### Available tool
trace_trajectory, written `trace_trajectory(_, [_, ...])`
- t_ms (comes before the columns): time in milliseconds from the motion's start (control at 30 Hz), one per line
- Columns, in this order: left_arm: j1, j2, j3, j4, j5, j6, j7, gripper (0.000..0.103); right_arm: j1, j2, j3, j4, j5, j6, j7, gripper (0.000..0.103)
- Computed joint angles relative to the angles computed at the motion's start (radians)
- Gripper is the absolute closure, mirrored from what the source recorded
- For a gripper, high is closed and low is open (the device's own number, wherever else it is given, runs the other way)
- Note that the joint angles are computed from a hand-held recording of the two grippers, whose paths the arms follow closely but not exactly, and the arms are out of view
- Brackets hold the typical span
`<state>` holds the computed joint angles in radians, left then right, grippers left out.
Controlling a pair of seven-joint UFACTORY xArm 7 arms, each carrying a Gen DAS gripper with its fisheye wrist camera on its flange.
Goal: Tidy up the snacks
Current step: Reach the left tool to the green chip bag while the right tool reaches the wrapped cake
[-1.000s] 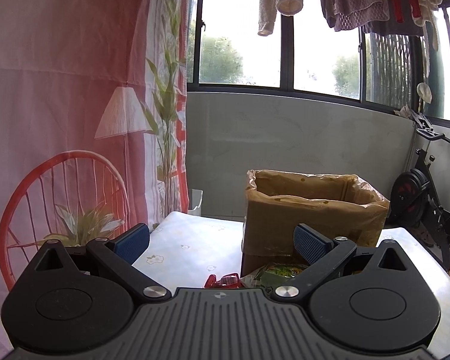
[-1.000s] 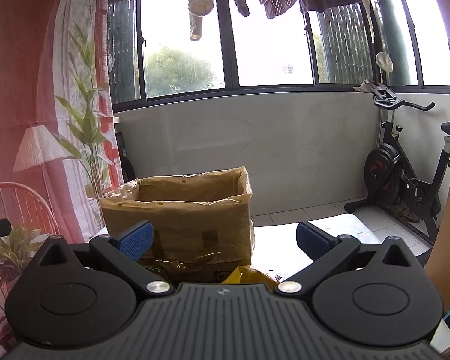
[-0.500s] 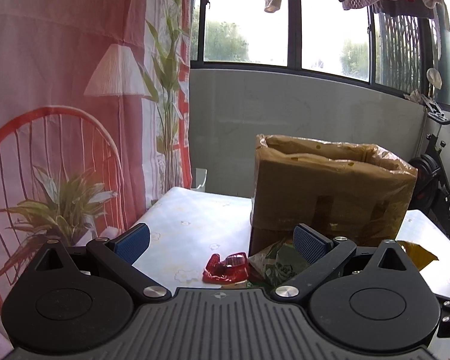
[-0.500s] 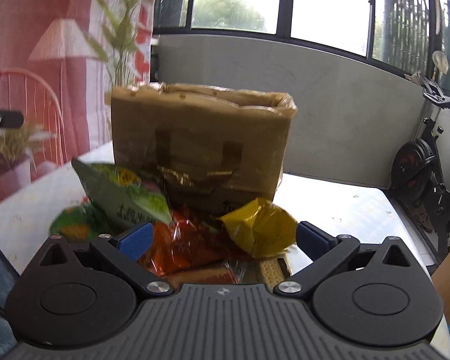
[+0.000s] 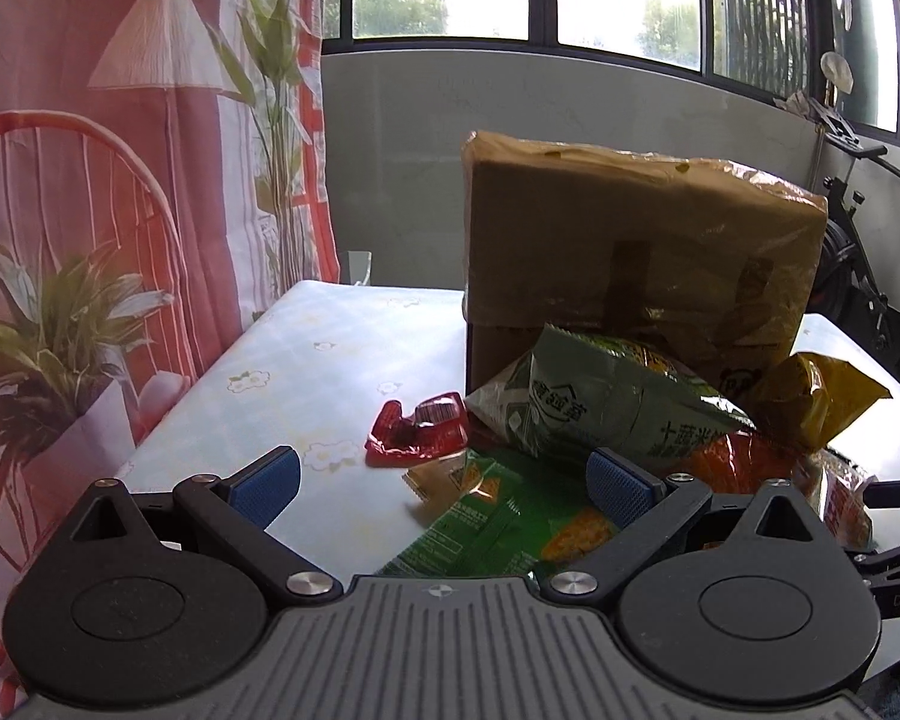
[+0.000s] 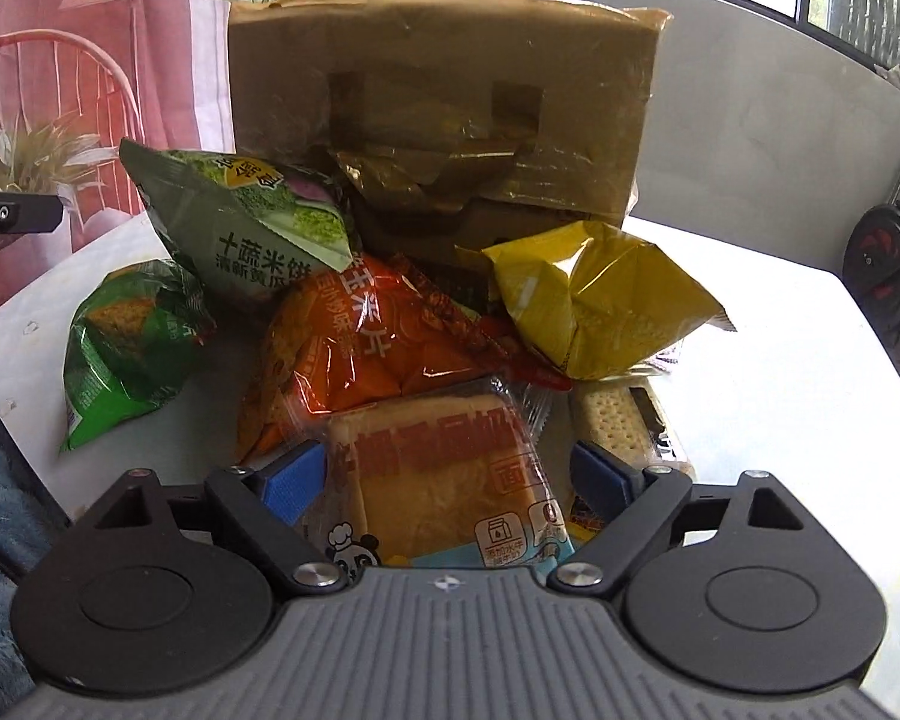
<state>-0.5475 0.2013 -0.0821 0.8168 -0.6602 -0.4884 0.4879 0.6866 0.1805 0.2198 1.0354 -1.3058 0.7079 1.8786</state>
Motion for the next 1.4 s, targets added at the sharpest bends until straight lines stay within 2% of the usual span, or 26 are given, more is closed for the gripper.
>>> trace_trajectory(33, [0.024,0.003,-0.011,-0.004,0.048,0.017,-0.03,0.001,-0.005,0.004,-0.002,-0.002,0.001,-0.015,0.0,0.013])
trace_trajectory(133, [0.136,0.024,-0.064,-0.008,0.299,0.07,-0.185,0.001,-0.015,0.027,-0.012,0.001,0.009,-0.051,-0.015,0.013])
trace_trajectory(200, [0.147,0.048,-0.059,0.007,0.378,0.095,-0.208,0.001,-0.016,0.032,-0.025,-0.005,-0.028,-0.079,0.032,0.012])
trace_trajectory(233, [0.126,0.062,-0.039,0.015,0.387,0.096,-0.198,0.001,-0.017,0.032,-0.029,-0.007,-0.045,-0.088,0.056,0.012])
trace_trajectory(333, [0.012,0.102,0.056,0.034,0.328,0.075,-0.104,0.001,-0.019,0.03,-0.029,-0.011,-0.058,-0.091,0.072,0.012])
trace_trajectory(400, [-0.023,0.12,0.086,0.04,0.303,0.061,-0.053,0.001,-0.017,0.027,-0.026,-0.011,-0.057,-0.083,0.07,0.012])
trace_trajectory(500, [0.049,0.123,0.036,0.038,0.381,0.071,-0.088,0.001,-0.016,0.023,-0.022,-0.013,-0.067,-0.082,0.083,0.012])
trace_trajectory(567, [0.065,0.127,0.027,0.043,0.406,0.084,-0.107,0.001,-0.016,0.028,-0.021,-0.01,-0.068,-0.078,0.081,0.012])
trace_trajectory(833, [0.022,0.161,0.062,0.058,0.404,0.081,-0.091,0.001,-0.025,0.029,-0.028,-0.017,-0.094,-0.112,0.139,0.009])
trace_trajectory(1000, [0.046,0.166,0.05,0.063,0.426,0.097,-0.118,0.001,-0.028,0.018,-0.024,-0.028,-0.132,-0.125,0.178,0.015])
trace_trajectory(1233, [0.045,0.184,0.058,0.093,0.449,0.137,-0.153,0.001,-0.032,0.023,-0.019,-0.027,-0.149,-0.122,0.209,0.014])
trace_trajectory(1400, [0.002,0.198,0.097,0.1,0.441,0.13,-0.138,0.001,-0.04,0.02,-0.021,-0.045,-0.211,-0.144,0.31,0.013])
